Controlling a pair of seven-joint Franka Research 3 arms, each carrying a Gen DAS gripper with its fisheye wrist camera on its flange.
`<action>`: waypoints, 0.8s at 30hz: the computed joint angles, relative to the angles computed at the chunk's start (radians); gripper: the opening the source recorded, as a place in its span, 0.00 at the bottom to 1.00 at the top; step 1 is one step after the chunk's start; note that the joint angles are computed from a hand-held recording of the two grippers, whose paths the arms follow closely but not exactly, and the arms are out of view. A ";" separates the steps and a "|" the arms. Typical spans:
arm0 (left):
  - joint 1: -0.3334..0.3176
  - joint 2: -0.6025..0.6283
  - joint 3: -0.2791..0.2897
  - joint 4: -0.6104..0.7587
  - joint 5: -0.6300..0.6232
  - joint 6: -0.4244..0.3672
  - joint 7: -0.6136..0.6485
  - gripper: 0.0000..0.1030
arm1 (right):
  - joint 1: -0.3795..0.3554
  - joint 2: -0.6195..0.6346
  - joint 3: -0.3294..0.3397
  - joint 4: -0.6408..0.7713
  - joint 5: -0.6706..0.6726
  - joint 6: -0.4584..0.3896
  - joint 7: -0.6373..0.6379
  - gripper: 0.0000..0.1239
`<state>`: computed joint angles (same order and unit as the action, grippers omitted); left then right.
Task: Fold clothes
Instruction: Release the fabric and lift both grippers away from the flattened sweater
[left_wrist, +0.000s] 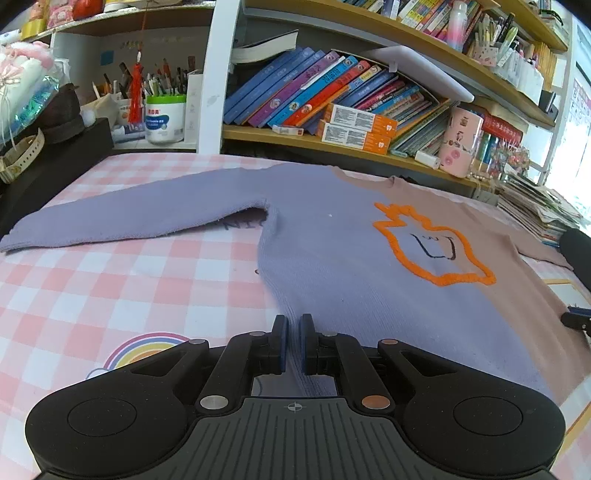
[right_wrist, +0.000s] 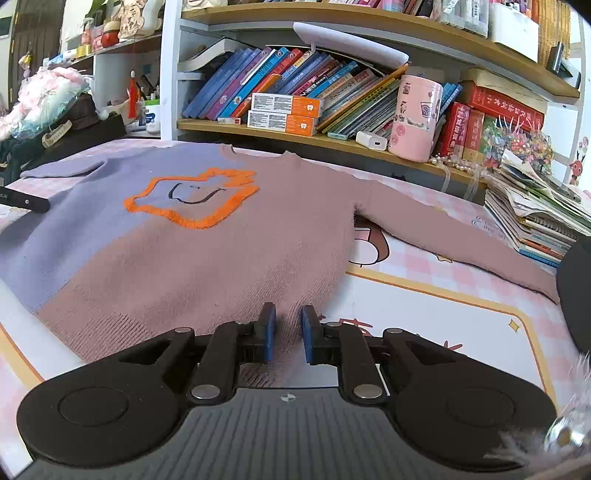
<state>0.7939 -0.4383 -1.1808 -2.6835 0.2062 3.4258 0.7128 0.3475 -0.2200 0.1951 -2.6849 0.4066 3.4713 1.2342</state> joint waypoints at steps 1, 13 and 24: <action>0.003 -0.003 -0.004 0.000 -0.002 0.000 -0.001 0.08 | -0.009 0.000 0.013 0.000 0.011 0.002 -0.006 0.14; 0.035 -0.240 -0.066 -0.003 0.009 -0.083 -0.141 0.69 | 0.102 0.051 -0.135 0.057 -0.246 0.084 0.122 0.73; 0.026 -0.264 -0.036 0.003 0.103 -0.173 -0.293 0.76 | -0.003 0.264 -0.123 0.278 -0.697 0.133 0.402 0.80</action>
<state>0.8195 -0.7024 -1.2167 -2.6801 0.3089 3.2526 0.4194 0.3448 0.0439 0.0721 -2.4068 -0.2900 3.6047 1.6361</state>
